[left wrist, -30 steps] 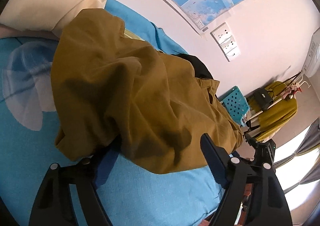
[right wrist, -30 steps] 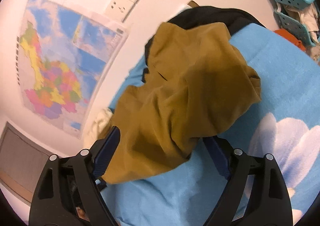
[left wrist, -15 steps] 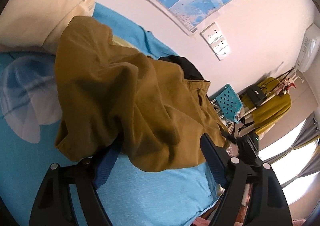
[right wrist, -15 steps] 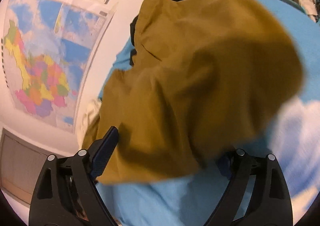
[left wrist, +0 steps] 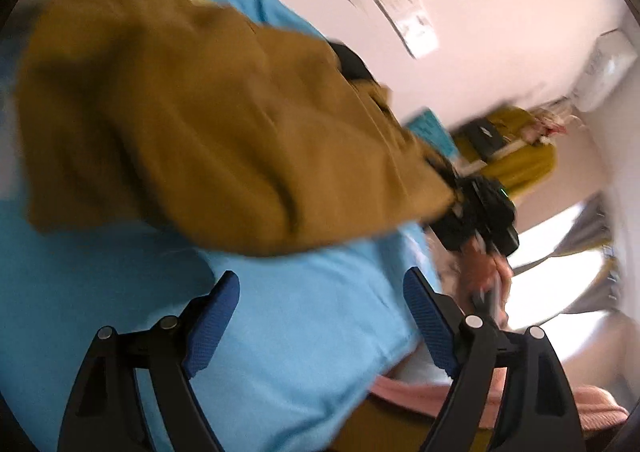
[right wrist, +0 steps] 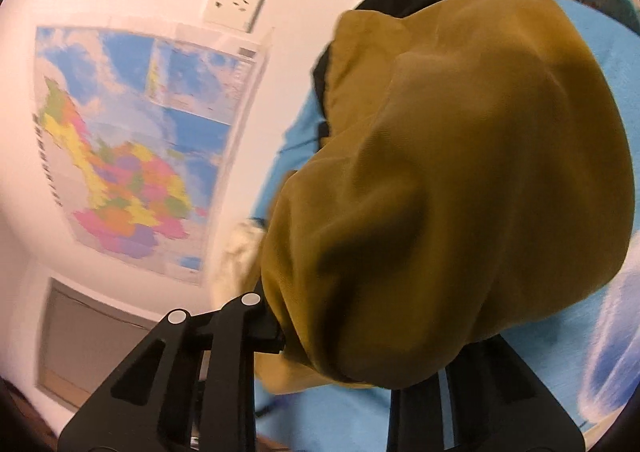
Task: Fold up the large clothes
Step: 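Grasp the olive shirt bundle with both grippers and lift it off the bed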
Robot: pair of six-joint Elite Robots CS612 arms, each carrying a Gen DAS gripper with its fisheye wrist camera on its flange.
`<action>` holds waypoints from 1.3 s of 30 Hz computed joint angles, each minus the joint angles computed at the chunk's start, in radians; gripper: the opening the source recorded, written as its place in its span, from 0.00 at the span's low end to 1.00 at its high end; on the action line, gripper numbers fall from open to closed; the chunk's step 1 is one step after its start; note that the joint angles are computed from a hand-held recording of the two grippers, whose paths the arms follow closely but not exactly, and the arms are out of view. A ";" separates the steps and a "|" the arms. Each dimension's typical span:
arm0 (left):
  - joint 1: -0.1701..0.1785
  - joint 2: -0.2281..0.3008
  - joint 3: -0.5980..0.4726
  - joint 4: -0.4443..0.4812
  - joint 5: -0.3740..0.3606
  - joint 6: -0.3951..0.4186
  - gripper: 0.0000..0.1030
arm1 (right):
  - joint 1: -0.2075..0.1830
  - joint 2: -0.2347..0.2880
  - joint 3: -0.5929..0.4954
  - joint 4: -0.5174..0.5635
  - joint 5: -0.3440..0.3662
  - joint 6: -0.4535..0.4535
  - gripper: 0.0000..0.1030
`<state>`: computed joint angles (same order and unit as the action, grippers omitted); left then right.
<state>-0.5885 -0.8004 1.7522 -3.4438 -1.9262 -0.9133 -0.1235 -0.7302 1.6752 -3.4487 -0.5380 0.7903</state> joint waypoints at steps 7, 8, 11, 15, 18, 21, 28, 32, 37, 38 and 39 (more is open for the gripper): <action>0.015 0.068 -0.071 -0.089 -0.016 -0.114 0.82 | -0.002 0.008 -0.039 -0.049 0.070 0.063 0.24; 0.017 0.075 -0.075 -0.116 0.000 -0.146 0.82 | -0.004 0.010 -0.042 -0.055 0.077 0.071 0.24; 0.028 0.098 -0.083 -0.203 0.047 -0.261 0.79 | -0.006 0.018 -0.046 -0.074 0.092 0.092 0.24; 0.034 0.105 -0.068 -0.269 0.131 -0.398 0.58 | -0.012 0.027 -0.038 -0.079 0.110 0.093 0.23; 0.015 0.069 -0.050 -0.196 0.227 -0.302 0.42 | -0.015 0.021 -0.013 -0.017 0.083 0.026 0.23; -0.014 0.024 -0.047 -0.043 0.331 -0.147 0.34 | -0.014 0.010 0.014 0.088 0.040 -0.059 0.29; 0.017 0.046 -0.077 0.023 0.198 -0.169 0.69 | 0.002 -0.009 0.031 0.177 -0.022 -0.191 0.50; 0.014 0.047 -0.078 0.041 0.224 -0.157 0.73 | 0.015 -0.011 0.022 0.202 -0.059 -0.201 0.61; 0.011 0.053 -0.115 0.115 0.244 -0.173 0.72 | 0.023 0.007 0.001 0.151 -0.080 -0.151 0.59; 0.005 0.053 -0.126 0.150 0.264 -0.162 0.60 | 0.021 0.006 0.003 0.146 -0.083 -0.157 0.49; 0.003 0.046 -0.123 0.173 0.278 -0.144 0.54 | 0.023 0.006 0.003 0.152 -0.093 -0.171 0.45</action>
<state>-0.5854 -0.7547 1.6290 -3.2704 -1.6482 -1.0573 -0.1007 -0.7238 1.6779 -3.2971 -0.6310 0.6189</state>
